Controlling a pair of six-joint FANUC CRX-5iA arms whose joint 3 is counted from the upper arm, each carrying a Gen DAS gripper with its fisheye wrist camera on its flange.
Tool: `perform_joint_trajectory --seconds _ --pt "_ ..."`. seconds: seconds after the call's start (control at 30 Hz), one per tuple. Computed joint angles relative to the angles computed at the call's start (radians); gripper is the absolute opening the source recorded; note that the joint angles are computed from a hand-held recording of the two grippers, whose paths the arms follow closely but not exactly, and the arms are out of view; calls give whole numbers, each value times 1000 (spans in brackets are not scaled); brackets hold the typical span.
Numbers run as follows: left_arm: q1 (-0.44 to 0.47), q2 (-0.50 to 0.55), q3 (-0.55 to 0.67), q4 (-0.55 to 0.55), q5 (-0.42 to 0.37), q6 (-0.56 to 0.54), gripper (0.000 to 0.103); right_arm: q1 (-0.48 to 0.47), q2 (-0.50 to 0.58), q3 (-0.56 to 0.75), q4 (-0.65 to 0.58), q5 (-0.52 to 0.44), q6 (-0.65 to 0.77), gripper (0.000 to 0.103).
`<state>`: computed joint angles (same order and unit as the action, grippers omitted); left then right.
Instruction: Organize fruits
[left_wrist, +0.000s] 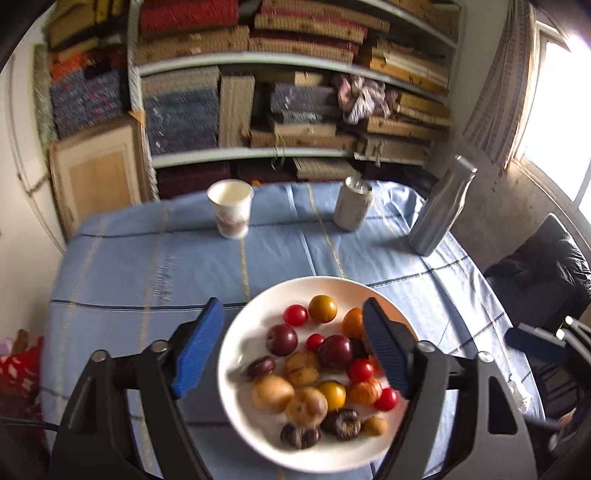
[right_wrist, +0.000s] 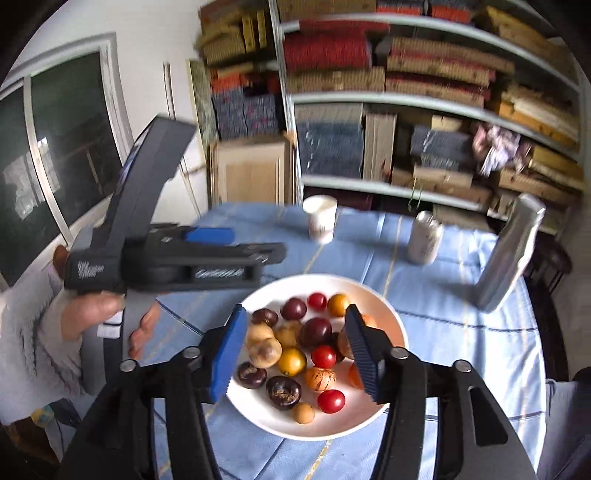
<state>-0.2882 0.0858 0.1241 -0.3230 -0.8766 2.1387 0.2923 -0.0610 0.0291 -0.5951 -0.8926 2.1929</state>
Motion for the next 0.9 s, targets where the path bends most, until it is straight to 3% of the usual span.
perform_joint_trajectory --seconds 0.3,0.5,0.6,0.67,0.8,0.9 --pt "-184 -122 -62 -191 -223 294 88 -38 -132 -168 7 -55 -67 67" --pt "-273 -174 -181 -193 -297 487 88 -33 -158 -280 80 -79 -174 70" --pt "-285 -197 -246 -139 -281 531 89 -6 -175 -332 151 -75 -261 74" --pt "-297 -205 -270 -114 -272 541 95 23 -183 -351 207 -65 -333 76" --pt "-354 -199 -241 -163 -311 572 96 101 -230 -391 348 3 -462 88" --pt "-385 -180 -182 -207 -370 589 98 107 -249 -383 364 34 -475 90"
